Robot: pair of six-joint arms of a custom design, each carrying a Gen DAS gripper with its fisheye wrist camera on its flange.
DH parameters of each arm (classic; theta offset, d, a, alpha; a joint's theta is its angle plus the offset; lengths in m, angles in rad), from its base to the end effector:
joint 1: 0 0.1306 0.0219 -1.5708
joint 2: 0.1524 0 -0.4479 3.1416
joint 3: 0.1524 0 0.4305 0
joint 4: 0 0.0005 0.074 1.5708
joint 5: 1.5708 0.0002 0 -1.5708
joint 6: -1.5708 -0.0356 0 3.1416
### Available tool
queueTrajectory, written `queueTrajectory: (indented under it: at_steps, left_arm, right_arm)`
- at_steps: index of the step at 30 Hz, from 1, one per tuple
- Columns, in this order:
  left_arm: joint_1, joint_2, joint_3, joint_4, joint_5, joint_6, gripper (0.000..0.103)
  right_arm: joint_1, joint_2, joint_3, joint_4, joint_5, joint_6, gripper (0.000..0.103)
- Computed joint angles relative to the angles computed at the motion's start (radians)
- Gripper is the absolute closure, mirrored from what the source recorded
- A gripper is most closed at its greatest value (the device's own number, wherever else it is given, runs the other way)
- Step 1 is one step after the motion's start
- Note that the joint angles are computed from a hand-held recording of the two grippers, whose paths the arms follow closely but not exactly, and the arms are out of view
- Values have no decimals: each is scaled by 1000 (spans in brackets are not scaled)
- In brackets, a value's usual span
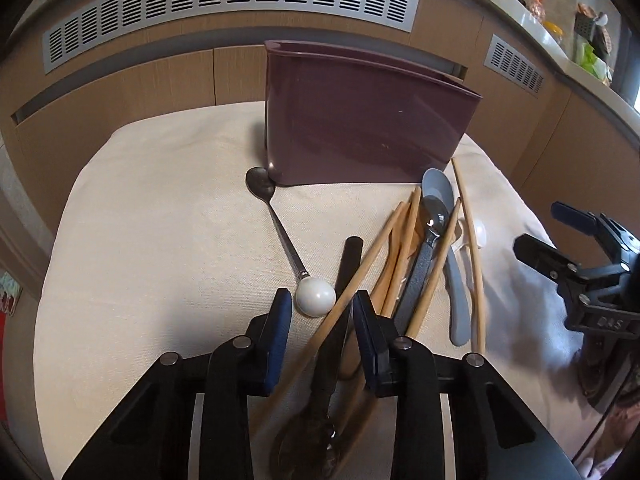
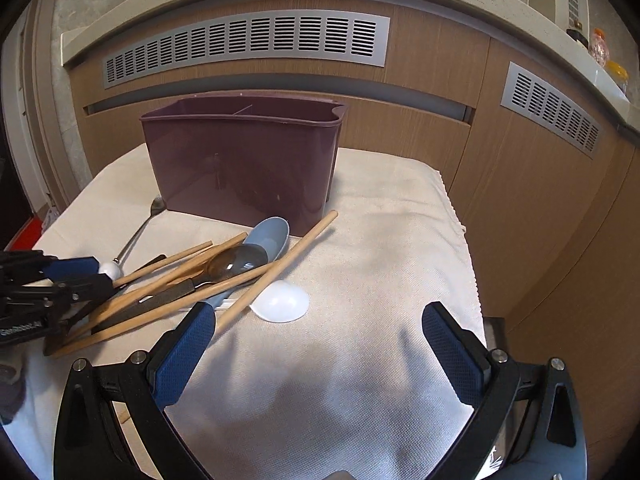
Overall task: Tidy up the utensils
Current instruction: 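Move the left tool to the ball-handle steel spoon while the right nears the wooden spoon, then close the left gripper on the white ball handle of the steel spoon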
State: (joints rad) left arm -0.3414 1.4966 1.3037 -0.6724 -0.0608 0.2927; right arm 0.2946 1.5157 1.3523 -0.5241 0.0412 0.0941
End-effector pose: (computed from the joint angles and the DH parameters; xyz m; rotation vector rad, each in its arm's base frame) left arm 0.5191 -0.1827 0.4111 0.0322 2.4449 -0.2100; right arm 0.5505 0.1650 0.4367 -0.4145 2.2199 0.0605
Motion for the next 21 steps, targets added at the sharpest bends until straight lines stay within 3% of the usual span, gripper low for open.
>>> queueTrajectory:
  at_steps: [8, 10, 17, 21]
  left_arm:
    - [-7, 35, 34, -26, -63, 4, 70]
    - [-14, 30, 29, -18, -87, -9, 79]
    - [-29, -117, -62, 105, -173, -78, 82]
    - [-16, -160, -79, 128, -173, -65, 83]
  right_arm:
    - [2, -8, -19, 9, 3, -4, 0]
    - [1, -7, -11, 7, -4, -13, 0]
    - [17, 19, 49, -4, -19, -22, 0]
    - [39, 60, 104, -17, -31, -21, 1]
